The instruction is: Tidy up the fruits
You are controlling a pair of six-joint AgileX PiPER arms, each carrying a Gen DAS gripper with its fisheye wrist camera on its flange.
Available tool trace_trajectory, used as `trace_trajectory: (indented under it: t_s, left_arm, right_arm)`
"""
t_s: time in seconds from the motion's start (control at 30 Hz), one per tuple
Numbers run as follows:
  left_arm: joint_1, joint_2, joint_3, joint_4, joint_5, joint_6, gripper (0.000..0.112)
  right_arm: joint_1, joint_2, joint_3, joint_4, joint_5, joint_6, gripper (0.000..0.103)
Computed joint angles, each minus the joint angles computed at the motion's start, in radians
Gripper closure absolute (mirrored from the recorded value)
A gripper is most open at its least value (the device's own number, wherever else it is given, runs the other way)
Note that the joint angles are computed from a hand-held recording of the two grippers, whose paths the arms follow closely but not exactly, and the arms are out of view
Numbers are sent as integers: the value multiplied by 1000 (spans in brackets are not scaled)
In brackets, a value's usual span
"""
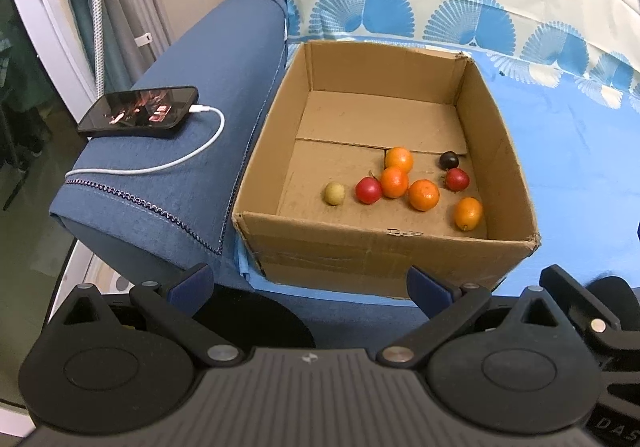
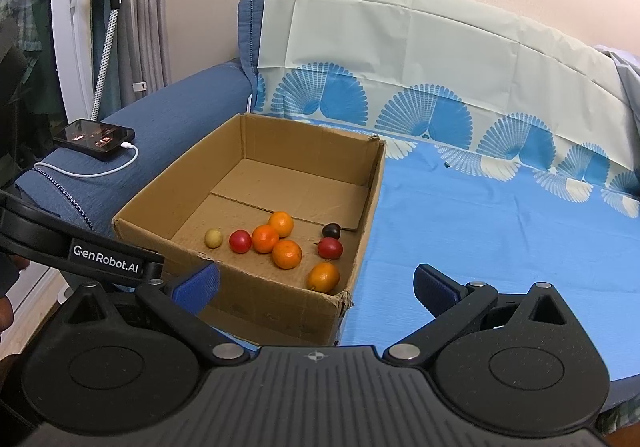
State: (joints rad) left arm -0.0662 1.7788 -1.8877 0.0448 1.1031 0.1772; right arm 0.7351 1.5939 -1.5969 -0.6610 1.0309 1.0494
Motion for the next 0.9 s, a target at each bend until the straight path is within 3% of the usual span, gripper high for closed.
trace_trajectory:
  t_s: [0.9]
  left_arm:
    - [-6, -18, 33, 34, -29, -28, 10]
  right_arm:
    - [-2, -1, -1, 3, 0, -1, 1]
